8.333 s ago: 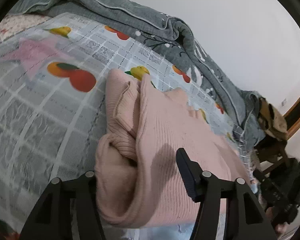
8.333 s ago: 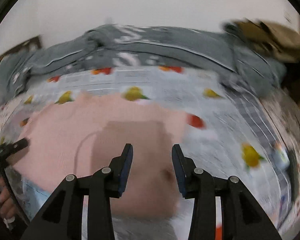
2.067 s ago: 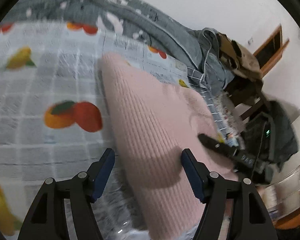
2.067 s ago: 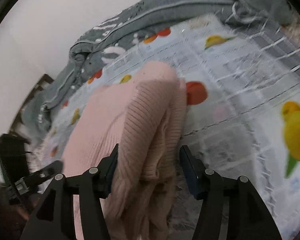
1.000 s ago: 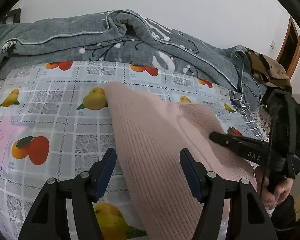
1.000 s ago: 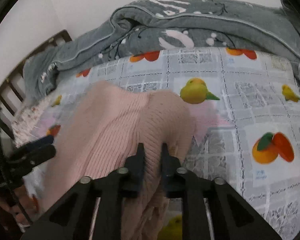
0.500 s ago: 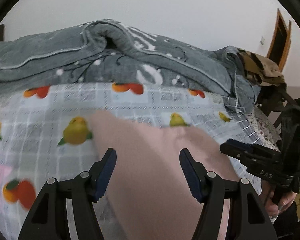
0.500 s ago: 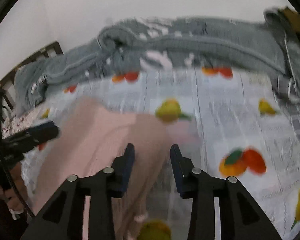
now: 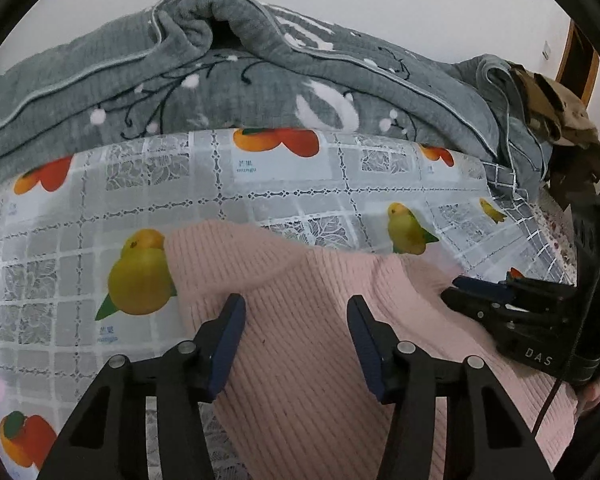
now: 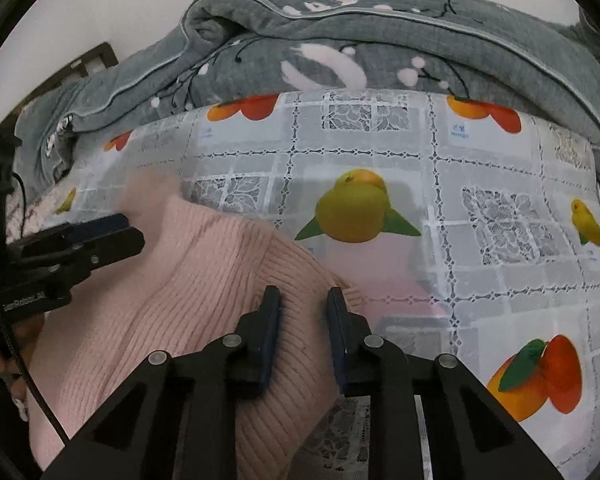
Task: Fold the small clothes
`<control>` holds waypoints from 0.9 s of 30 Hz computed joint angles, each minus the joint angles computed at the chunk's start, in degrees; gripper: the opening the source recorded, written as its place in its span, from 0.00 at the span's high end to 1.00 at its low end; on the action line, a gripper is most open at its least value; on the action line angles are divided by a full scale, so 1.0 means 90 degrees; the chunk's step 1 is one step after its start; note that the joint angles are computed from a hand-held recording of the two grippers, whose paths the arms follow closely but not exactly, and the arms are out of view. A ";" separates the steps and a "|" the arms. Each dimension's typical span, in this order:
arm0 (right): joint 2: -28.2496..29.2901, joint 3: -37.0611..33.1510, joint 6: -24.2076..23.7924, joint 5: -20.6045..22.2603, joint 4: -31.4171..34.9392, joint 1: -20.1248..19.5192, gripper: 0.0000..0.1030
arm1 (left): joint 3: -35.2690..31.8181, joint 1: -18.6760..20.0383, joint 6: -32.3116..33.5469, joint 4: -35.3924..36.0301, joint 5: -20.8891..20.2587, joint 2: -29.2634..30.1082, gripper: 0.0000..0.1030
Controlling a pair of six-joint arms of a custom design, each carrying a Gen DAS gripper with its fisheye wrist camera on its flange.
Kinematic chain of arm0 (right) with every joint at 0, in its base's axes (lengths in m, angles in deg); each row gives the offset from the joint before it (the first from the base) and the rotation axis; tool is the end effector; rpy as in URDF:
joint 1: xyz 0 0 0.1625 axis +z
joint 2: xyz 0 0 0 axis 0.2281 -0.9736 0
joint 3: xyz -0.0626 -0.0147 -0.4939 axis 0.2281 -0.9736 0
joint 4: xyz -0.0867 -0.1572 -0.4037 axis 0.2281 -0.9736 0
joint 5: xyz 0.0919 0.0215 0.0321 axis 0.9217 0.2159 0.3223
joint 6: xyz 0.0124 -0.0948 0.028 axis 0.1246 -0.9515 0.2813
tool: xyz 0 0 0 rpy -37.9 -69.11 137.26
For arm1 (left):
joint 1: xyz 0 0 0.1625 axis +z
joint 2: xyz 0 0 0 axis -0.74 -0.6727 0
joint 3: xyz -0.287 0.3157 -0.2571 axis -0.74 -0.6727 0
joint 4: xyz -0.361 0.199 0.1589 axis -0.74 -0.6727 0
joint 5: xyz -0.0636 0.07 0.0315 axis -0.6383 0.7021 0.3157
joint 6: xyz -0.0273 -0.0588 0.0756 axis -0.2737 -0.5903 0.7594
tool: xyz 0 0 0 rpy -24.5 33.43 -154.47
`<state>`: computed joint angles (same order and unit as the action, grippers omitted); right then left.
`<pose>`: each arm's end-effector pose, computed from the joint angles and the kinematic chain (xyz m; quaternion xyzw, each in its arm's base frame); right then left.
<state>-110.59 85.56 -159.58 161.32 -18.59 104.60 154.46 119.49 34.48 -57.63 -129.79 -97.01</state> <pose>0.3513 -0.5537 -0.0135 0.0075 -0.8755 0.3370 0.3463 -0.0620 -0.6874 0.3140 0.3941 0.8976 -0.1462 0.1325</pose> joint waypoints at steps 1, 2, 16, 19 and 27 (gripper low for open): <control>-0.0014 -0.0010 0.0020 0.0082 0.0022 0.0050 0.78 | 0.0024 -0.0008 -0.0011 0.0017 -0.0017 -0.0053 0.51; -0.0051 0.0025 0.0039 0.0206 -0.0025 0.0134 0.77 | 0.0090 -0.0026 -0.0040 0.0047 -0.0033 -0.0166 0.50; -0.0023 0.1007 -0.1312 0.0474 -0.1592 0.1007 0.77 | 0.1972 -0.0168 0.0657 -0.0497 -0.0032 -0.1874 0.37; -0.0204 0.1188 -0.0808 0.0348 -0.1471 0.0998 0.78 | 0.2143 -0.0124 0.0766 -0.0543 0.0079 -0.2055 0.37; -0.0691 0.2051 0.0037 0.0378 -0.1751 0.1409 0.69 | 0.2244 0.0294 0.0774 0.0100 -0.0182 -0.2765 0.37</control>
